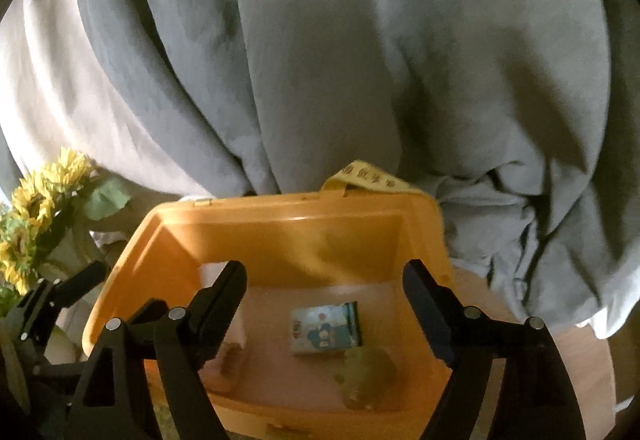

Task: Organize soft objects
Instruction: 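Carry the cloth and frog over the orange crate and release both, then withdraw both tools from the crate toward the Mickey and red plushes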

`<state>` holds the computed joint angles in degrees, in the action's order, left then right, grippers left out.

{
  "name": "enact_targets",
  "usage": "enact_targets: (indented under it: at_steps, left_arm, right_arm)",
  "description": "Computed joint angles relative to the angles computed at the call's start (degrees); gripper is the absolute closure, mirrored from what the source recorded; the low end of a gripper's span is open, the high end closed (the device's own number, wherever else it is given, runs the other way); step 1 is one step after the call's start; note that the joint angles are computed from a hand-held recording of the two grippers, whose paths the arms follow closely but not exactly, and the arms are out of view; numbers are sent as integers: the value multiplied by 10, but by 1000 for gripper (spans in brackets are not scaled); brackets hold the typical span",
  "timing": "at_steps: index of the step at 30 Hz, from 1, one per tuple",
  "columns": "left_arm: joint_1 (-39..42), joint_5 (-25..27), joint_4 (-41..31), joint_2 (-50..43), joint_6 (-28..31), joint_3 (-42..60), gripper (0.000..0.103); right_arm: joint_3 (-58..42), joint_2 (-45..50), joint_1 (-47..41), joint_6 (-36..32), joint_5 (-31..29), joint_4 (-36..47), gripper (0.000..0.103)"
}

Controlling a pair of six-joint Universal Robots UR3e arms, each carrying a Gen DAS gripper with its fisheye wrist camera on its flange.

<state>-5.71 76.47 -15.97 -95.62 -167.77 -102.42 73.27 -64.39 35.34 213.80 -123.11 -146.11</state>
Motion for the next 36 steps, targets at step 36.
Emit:
enact_targets:
  at_steps: [36]
  left_arm:
    - [160,-126,-172,533,66,-282,1]
  right_arm:
    - [79,-123,258,258,-296,207,8]
